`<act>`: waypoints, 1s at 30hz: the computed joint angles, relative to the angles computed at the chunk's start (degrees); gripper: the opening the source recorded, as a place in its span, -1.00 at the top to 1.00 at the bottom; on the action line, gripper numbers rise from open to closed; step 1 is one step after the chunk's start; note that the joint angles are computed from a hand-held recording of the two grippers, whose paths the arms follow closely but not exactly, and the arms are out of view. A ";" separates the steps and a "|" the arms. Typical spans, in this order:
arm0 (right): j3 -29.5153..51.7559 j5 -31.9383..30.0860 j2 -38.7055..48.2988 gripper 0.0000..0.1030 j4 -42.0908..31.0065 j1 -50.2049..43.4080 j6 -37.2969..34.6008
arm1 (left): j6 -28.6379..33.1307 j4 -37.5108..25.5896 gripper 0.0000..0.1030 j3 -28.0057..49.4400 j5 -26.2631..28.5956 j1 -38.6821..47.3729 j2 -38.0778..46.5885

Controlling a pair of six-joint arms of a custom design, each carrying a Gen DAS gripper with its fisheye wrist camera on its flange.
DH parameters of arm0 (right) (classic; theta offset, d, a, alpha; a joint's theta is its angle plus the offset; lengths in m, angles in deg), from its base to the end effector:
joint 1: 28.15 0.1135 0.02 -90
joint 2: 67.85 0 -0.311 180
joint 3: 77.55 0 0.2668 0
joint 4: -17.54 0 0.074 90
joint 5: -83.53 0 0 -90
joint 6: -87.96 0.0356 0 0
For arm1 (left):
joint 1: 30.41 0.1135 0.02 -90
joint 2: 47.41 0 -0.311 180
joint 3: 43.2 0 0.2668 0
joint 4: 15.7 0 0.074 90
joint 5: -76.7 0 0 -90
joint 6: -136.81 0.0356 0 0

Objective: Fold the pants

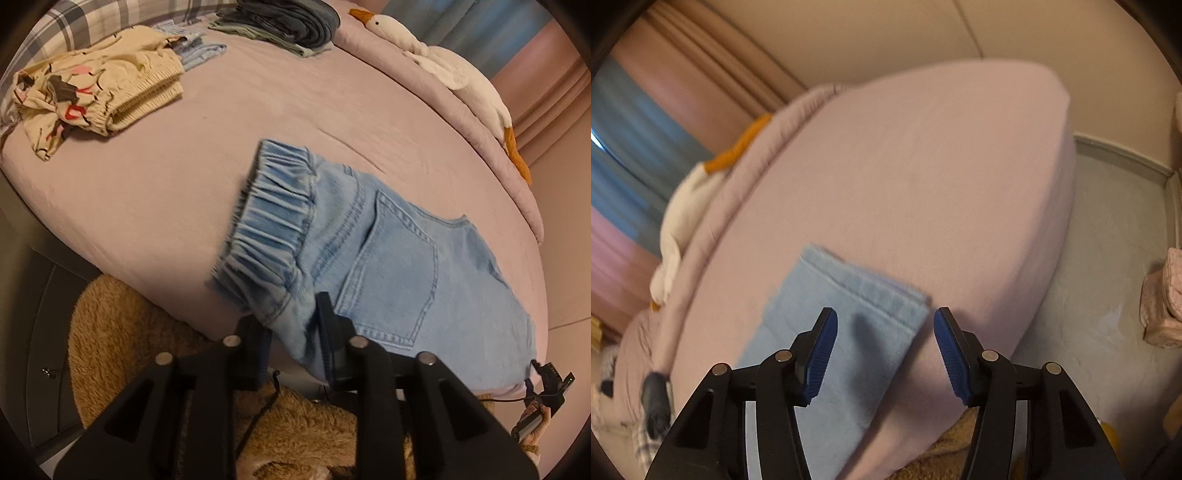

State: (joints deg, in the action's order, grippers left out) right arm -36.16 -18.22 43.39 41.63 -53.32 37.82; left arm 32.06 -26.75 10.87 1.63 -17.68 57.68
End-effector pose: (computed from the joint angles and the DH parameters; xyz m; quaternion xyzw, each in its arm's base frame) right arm 0.2751 -0.1213 0.0749 0.4628 0.7978 0.1419 0.3594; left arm 0.3137 0.0615 0.1106 -0.1981 0.9421 -0.1303 0.2370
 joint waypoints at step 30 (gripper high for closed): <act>36.80 4.47 0.39 -0.21 -37.92 43.77 -22.48 | 11.34 -4.92 -0.51 13.55 -0.12 0.58 4.24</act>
State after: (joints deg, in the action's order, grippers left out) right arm 0.64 -13.75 43.77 3.71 -9.55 15.34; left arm 43.41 -31.67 24.42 1.51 -17.10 61.92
